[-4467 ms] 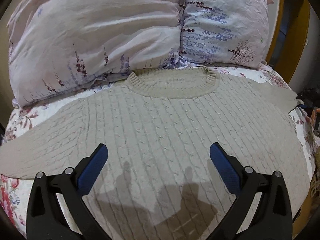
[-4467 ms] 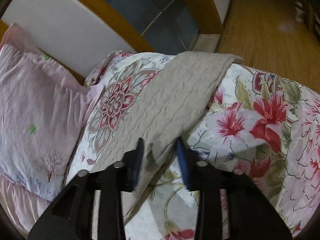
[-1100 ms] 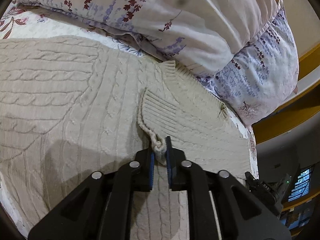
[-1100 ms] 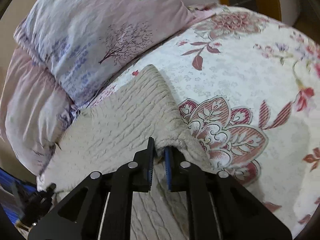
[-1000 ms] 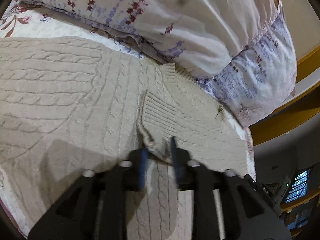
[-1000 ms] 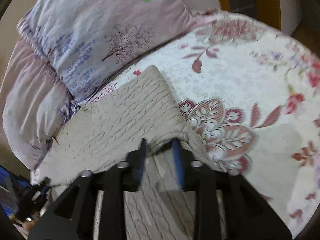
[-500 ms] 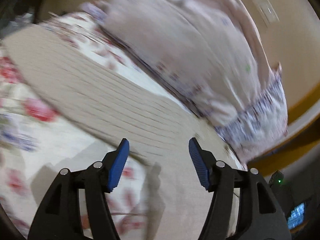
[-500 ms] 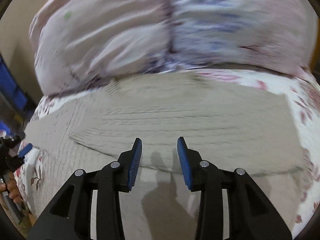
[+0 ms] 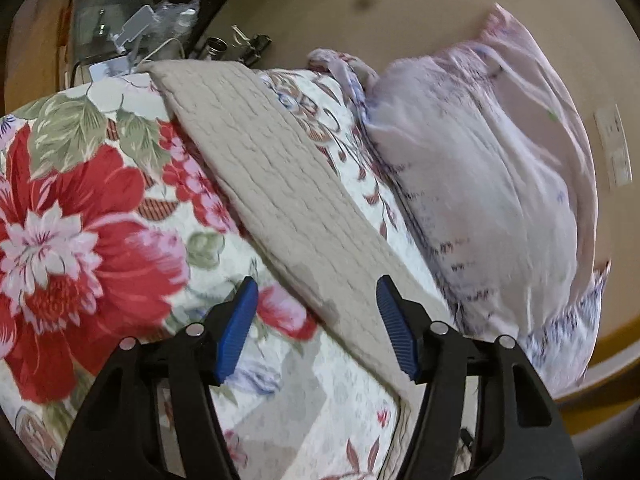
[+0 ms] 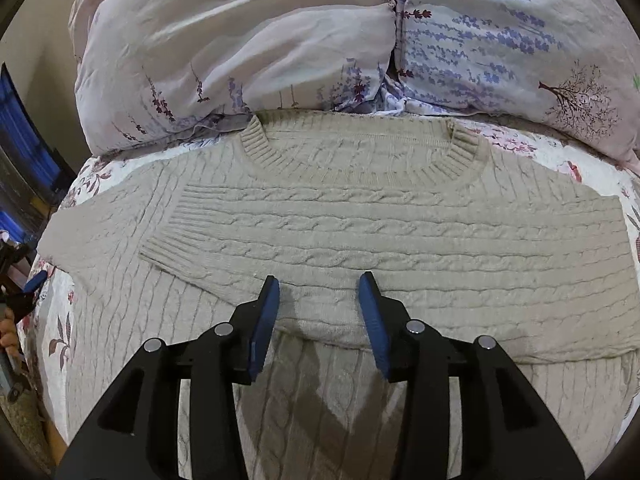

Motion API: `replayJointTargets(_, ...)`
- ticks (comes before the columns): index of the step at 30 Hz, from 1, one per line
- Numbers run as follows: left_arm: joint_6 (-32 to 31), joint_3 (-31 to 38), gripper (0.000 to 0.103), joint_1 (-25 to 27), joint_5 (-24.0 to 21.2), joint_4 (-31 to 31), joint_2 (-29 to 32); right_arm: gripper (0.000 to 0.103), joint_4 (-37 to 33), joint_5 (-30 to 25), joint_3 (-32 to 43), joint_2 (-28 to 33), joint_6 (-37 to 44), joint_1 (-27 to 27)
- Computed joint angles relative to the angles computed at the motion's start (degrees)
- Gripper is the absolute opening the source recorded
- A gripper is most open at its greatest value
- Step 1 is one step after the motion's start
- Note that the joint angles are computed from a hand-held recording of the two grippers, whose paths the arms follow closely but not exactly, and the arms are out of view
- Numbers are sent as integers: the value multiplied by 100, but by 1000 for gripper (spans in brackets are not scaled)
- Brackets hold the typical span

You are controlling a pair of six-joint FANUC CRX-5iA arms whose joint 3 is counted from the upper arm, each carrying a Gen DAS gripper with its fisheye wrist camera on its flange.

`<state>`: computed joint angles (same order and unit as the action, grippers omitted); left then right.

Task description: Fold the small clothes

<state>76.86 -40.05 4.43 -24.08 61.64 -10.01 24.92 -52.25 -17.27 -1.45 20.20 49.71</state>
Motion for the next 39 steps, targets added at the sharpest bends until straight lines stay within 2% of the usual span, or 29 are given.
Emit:
replayJointTargets(2,-57,-26,58,-37,140,291,57,47,34,11,-6,18,-20,14)
replayJointTargets(5,-255,-61,46,-18,257,690,152,49,13,81,-11,18,-42,-2)
replayJointTargets(8,-382,-79,27,41,295,979,247,54,-93,233,-74,-78,-17,-40)
replayJointTargets(10,-485,-83,8,111,200,1148,329,55,-153,288,-90,-124,11,-48)
replayJointTargets(13,-956,-205,6,-88,378,1810,263,56,-229,389,-169,-261,-27,-56)
replayJointTargets(16,-1227,-155,5,-351,718,1885,103,57,-256,504,-316,-463,-176,-66)
replayJointTargets(18,-1565,-103,5,-600,885,2191,33,61,-210,527,-421,-606,-311,-56)
replayJointTargets(23,-3122,196,5,-1710,1280,3590,-8,62,19,531,-733,-987,-709,-36)
replayJointTargets(26,-3867,474,5,-2377,1265,4024,125,62,149,496,-911,-1202,-935,-33)
replayJointTargets(27,-4266,674,5,-2678,1224,4284,320,62,215,458,-986,-1288,-1048,-25)
replayJointTargets(29,-4668,1001,5,-3059,1126,4447,676,62,291,405,-1113,-1425,-1212,-11)
replayJointTargets(31,-4764,1307,5,-3343,948,4276,1059,62,393,319,-1277,-1605,-1424,19)
replayJointTargets(33,-4376,1597,5,-3428,644,3566,1438,62,463,238,-1401,-1745,-1578,42)
replayJointTargets(37,-2865,2228,6,-3383,-22,1281,2125,62,518,52,-1551,-1935,-1748,61)
replayJointTargets(39,-2328,2400,13,-3288,-436,717,2311,62,495,9,-1559,-1990,-1666,56)
